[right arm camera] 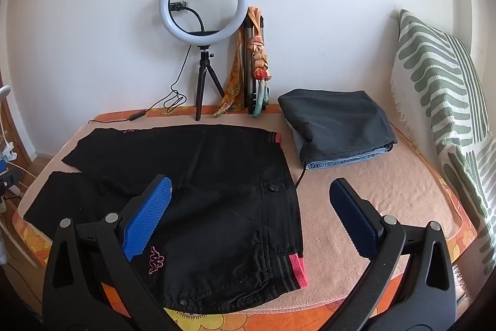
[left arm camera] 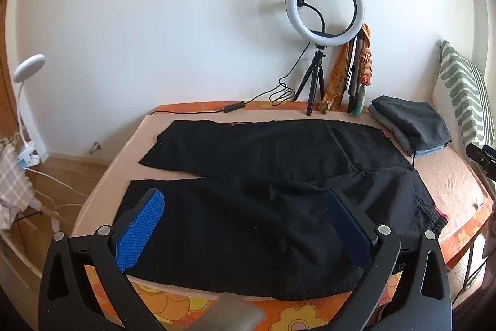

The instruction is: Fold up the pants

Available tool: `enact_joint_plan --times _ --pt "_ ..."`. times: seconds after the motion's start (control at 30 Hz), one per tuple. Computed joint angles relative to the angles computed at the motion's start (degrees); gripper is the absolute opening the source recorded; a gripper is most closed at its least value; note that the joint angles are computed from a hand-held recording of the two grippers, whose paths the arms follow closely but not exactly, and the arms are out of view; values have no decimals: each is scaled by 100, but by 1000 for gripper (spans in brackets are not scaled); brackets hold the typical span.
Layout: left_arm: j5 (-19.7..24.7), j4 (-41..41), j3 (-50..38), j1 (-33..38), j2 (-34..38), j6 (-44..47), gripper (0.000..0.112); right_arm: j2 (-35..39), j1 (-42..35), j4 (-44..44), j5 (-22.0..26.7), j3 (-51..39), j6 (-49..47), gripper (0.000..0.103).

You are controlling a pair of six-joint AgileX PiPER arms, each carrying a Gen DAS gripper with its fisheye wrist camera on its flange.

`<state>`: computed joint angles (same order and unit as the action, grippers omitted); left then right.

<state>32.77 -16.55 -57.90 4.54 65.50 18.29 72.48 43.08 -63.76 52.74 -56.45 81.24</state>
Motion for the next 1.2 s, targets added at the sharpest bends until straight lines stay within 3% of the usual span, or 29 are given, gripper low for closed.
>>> enact_joint_plan --times 0.17,0.3,1.2 --pt "63 -286 30 195 -46 386 103 -28 -127 29 -112 9 -229 103" --pt "-100 -93 71 74 -15 198 103 18 42 -68 139 -32 -44 103" --pt "-165 147 31 -16 -16 -10 103 -7 -11 -79 70 19 -46 103"
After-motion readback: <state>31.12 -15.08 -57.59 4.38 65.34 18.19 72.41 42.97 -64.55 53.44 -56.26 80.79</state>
